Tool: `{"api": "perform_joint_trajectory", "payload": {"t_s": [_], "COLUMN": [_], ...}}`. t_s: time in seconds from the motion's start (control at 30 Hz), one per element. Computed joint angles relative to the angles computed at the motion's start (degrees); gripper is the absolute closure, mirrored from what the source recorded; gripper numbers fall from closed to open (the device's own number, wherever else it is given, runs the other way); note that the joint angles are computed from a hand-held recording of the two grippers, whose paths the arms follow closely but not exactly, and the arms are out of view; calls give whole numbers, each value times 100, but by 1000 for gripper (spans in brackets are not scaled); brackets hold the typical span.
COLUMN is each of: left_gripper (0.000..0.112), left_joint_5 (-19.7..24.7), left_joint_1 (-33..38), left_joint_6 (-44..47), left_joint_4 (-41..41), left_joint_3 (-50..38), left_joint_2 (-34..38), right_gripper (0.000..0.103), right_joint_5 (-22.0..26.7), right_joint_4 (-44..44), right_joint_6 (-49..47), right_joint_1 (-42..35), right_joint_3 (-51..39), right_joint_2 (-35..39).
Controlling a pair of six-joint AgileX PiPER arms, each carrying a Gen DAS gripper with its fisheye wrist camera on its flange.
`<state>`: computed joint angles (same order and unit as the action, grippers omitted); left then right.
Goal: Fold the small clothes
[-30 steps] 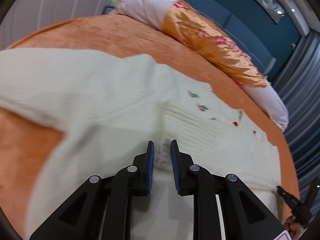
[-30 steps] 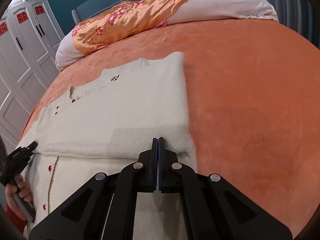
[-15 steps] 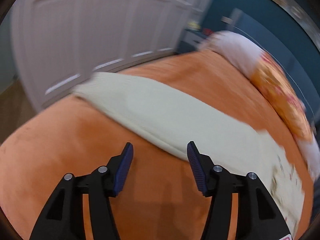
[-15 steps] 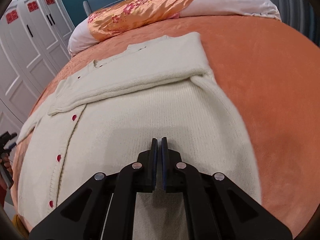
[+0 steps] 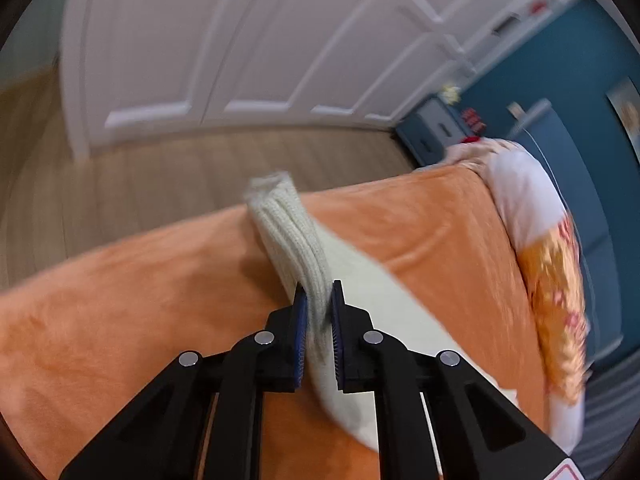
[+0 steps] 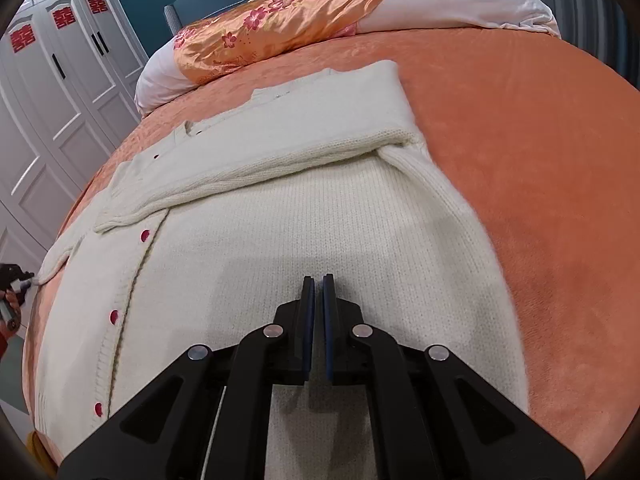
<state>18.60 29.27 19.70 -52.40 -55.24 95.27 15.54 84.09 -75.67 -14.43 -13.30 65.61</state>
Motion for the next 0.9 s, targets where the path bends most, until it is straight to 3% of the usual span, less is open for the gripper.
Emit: {"api": "perform_joint_trajectory", "payload": {"t_s": [0.1,0.23,0.27,0.33,0.43,0.53,0.63,0.7,0.77,0.87,0.9], "left_gripper": [105,105,105,105,105,102,85,83,77,57,48], "left_joint_5": [-188,-549,-459,-24,260,736,951,783,278,-321,-395], "left_joint_1": [-908,-2854,-3427,-4456,-5923,-7041,-7557,-7740,-7759,-7504,-7363], "left_joint_6": [-1433,-3321,-3855,-4998,-6667,-7478,-7413,-7744,-8008,-8979,-9552], "left_joint_4": [1631,3923,4495,5641,7060,7694,7231,7234,7155,7790,8362], "left_joint_3": [-193,-570,-878,-1584,-2523,-3627,-4316,-4201,-3487,-1971,-1631], "left_joint_2": [-633,-1207,-1196,-884,23,1313,2338,2597,2366,1394,1144], "right_gripper": [101,101,101,101,101,101,101,100,99,74,59], "right_joint_5": [75,304,356,444,572,838,1124,1234,1198,890,715], "right_joint_4": [459,843,893,925,938,958,1008,990,802,293,259], "right_joint_6": [-437,-889,-949,-1008,-1088,-1217,-1356,-1365,-1144,-482,-359], "right_joint_1": [-29,-217,-256,-332,-455,-700,-937,-1028,-996,-609,-427], "right_joint_3": [17,26,29,25,15,14,21,23,-5,-100,-126], "right_joint_2": [82,205,225,258,303,395,513,533,427,22,-111]}}
